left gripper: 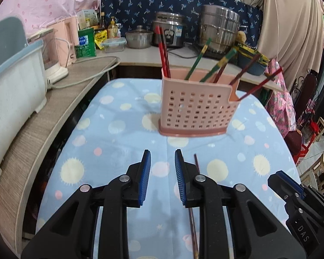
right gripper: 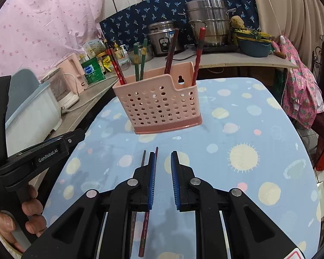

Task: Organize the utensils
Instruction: 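Move both open tools back down to the last two chopsticks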

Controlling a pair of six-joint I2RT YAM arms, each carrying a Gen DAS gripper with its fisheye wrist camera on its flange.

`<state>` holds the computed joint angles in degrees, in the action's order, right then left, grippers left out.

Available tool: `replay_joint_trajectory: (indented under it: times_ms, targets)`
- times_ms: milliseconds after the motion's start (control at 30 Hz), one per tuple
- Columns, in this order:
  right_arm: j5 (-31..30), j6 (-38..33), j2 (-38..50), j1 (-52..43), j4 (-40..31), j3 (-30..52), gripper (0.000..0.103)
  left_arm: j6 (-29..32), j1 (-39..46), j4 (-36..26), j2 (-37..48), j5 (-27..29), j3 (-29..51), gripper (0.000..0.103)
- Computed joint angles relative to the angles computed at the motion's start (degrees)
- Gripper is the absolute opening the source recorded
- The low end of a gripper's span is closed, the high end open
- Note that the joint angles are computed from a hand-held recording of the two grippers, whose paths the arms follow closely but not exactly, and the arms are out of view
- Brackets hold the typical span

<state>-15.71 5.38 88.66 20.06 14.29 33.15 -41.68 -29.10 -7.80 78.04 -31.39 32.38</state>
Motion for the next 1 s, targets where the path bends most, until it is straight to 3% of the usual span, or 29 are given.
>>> replay_joint_trajectory:
  times_ms: [733,867,1000]
  targets:
    - [2.43,-0.14,8.14,6.26,8.39,-10.61,0.015,-9.68,-6.08,7.0,11.77,4.51,-8.47,0.022]
    - [4.21,0.5,10.33,9.32,10.37,-11.31,0.021,-10.83,-7.08,7.24,13.1,3.99,-8.87,0.034]
    - [5.57,0.81,11.97,11.18,11.84,-11.55,0.022,-11.81,-7.88,7.11,13.96,3.94,-9.2,0.034]
